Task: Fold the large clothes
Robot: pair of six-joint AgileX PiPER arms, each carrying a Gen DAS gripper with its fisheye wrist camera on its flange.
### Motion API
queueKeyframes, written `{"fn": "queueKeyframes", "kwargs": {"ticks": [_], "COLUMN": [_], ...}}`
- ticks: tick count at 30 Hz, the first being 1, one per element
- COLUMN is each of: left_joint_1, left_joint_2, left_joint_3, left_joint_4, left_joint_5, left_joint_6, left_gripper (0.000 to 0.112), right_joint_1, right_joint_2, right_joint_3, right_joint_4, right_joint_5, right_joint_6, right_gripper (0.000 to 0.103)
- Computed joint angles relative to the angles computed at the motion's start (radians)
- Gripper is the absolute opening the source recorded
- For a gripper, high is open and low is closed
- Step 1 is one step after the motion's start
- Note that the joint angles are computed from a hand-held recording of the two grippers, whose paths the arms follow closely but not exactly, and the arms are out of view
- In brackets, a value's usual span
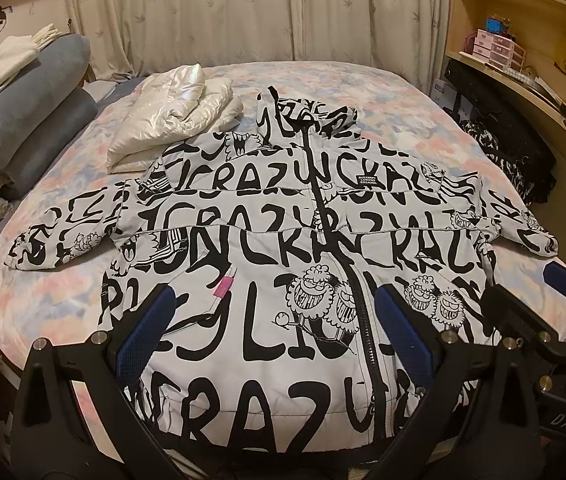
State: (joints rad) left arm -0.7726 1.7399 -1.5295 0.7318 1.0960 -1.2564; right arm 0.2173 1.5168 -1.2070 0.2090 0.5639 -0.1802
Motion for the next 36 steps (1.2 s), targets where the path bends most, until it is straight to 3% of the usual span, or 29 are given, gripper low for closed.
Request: {"fn": "queueKeyframes", "kwargs": {"ticks": [28,36], "left_joint_1": [-0.001,0.012], "left_joint_2": [-0.039,-0.073], "left_joint_3": [0.02,0.043], "left_joint_4": [-0.013,-0.03], "left_joint_5": [0.013,-0.004], "left_joint_6": [0.016,0.054], "left_gripper": [0.098,0.099], "right_joint_1": [-0.003,-0.024], "right_joint_2": [-0.007,-0.035], "right_joint_3": [0.008,-0.001], "right_joint_4": [0.009,0.102], "right_joint_5": [-0.006,0.028], "right_joint_6": [-0.007,-0.088], "right_gripper": [0.103,0.103]}}
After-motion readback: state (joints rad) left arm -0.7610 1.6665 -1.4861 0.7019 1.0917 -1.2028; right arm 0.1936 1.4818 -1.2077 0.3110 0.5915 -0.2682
